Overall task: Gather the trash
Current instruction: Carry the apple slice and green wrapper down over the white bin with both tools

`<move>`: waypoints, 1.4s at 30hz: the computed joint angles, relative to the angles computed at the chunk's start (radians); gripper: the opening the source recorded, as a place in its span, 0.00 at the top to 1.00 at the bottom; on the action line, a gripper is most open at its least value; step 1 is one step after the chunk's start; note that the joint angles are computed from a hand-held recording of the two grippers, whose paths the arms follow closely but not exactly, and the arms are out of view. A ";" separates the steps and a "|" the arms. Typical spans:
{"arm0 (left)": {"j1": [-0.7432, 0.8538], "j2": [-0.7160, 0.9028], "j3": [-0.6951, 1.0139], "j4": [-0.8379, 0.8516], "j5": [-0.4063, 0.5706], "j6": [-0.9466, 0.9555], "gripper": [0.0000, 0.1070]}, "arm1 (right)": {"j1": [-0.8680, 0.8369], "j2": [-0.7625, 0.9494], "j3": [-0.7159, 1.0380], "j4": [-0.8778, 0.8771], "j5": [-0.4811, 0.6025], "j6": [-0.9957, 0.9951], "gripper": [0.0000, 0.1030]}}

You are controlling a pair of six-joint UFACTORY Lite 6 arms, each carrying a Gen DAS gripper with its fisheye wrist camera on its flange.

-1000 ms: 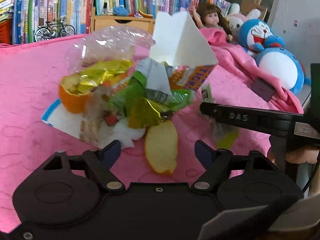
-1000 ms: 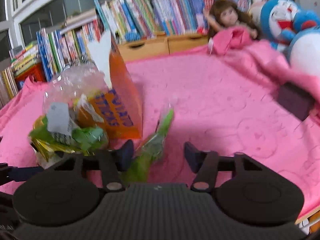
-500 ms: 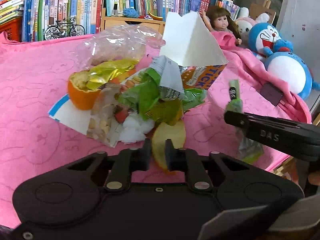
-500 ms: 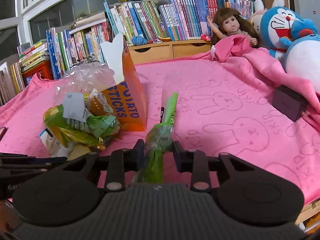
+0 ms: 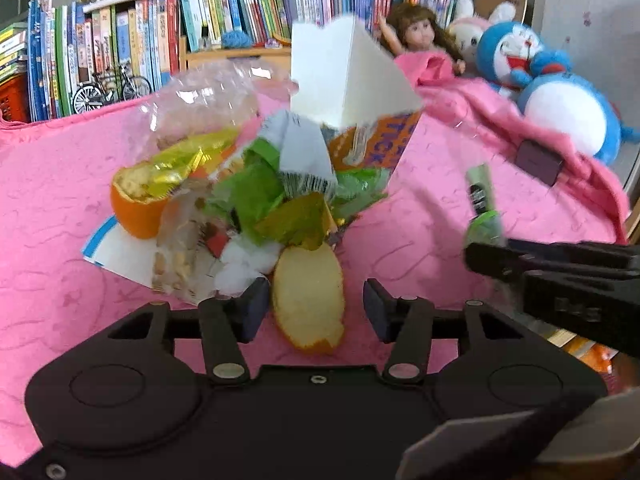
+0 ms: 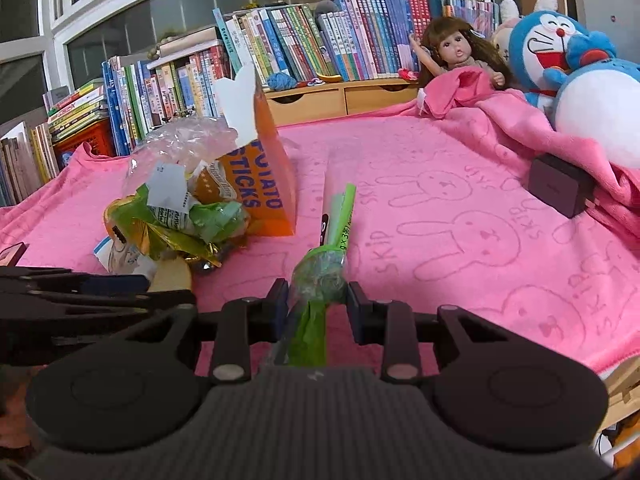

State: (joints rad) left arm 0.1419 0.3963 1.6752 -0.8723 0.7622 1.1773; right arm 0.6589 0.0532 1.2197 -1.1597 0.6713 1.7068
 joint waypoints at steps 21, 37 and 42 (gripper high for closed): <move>0.218 -0.286 -0.297 -0.043 0.184 0.127 0.66 | 0.246 -0.088 -0.126 0.002 0.091 0.177 0.64; 0.353 -0.324 -0.661 0.251 0.016 0.116 0.66 | 0.367 0.076 -0.213 0.210 -0.101 0.241 0.64; 0.328 -0.214 -0.678 0.329 -0.094 0.054 0.66 | 0.321 0.181 -0.182 0.288 -0.197 0.152 0.64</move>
